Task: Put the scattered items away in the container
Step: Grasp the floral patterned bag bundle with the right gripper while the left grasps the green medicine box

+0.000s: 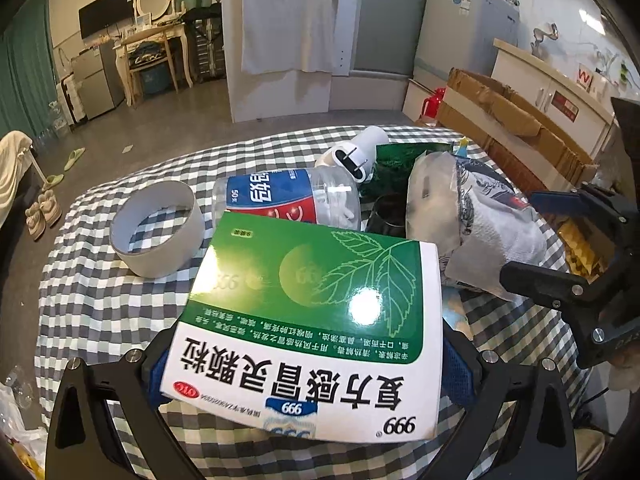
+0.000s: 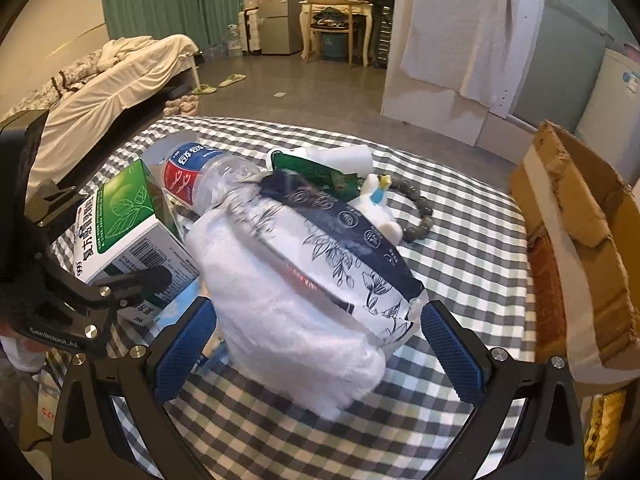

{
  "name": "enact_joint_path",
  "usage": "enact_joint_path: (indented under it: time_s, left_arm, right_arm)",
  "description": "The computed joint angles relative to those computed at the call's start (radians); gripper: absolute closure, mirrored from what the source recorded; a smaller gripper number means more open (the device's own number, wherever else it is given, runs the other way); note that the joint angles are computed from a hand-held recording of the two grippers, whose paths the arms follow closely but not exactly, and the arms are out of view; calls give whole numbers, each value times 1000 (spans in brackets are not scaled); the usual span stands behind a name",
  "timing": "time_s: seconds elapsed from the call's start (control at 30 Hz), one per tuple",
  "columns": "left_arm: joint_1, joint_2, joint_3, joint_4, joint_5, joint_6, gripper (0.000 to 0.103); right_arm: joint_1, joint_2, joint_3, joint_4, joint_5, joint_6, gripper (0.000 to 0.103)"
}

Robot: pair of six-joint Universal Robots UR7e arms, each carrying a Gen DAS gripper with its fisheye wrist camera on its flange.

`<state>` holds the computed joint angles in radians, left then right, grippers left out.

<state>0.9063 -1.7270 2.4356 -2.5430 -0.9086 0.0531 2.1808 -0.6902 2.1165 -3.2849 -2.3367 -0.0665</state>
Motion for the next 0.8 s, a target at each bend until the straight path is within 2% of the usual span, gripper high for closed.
enact_joint_path:
  time_s: [0.23, 0.3, 0.37, 0.4, 0.47, 0.5, 0.57, 0.63, 0.77, 0.8]
  left_arm:
    - [13, 6, 12, -43, -14, 2, 1]
    - [15, 5, 13, -46, -13, 0, 1]
    - [13, 6, 16, -55, -8, -2, 2]
    - [12, 7, 17, -59, -7, -2, 2]
    - [12, 9, 15, -59, -3, -5, 4]
    - [11, 10, 14, -58, -2, -8, 4]
    - [9, 11, 13, -57, 1, -17, 4]
    - [8, 10, 15, -60, 6, -26, 4]
    - [2, 7, 18, -61, 17, -47, 5]
    - [1, 5, 17, -58, 18, -51, 5]
  right_arm:
    - [-18, 35, -16, -24, -1, -49, 1]
    - [-16, 38, -13, -39, 0, -62, 6]
    - [-15, 39, -13, -30, 6, -63, 17]
    - [-13, 42, -15, -29, 0, -61, 19]
    - [-11, 42, -14, -28, 0, -53, 38]
    - [-9, 43, -12, -36, -8, -47, 44]
    - [-6, 40, -8, -48, -19, -37, 64]
    - [-13, 25, 3, -46, -11, -16, 77]
    - [-29, -5, 22, -39, 32, 12, 94]
    - [-31, -10, 23, -39, 34, 15, 94]
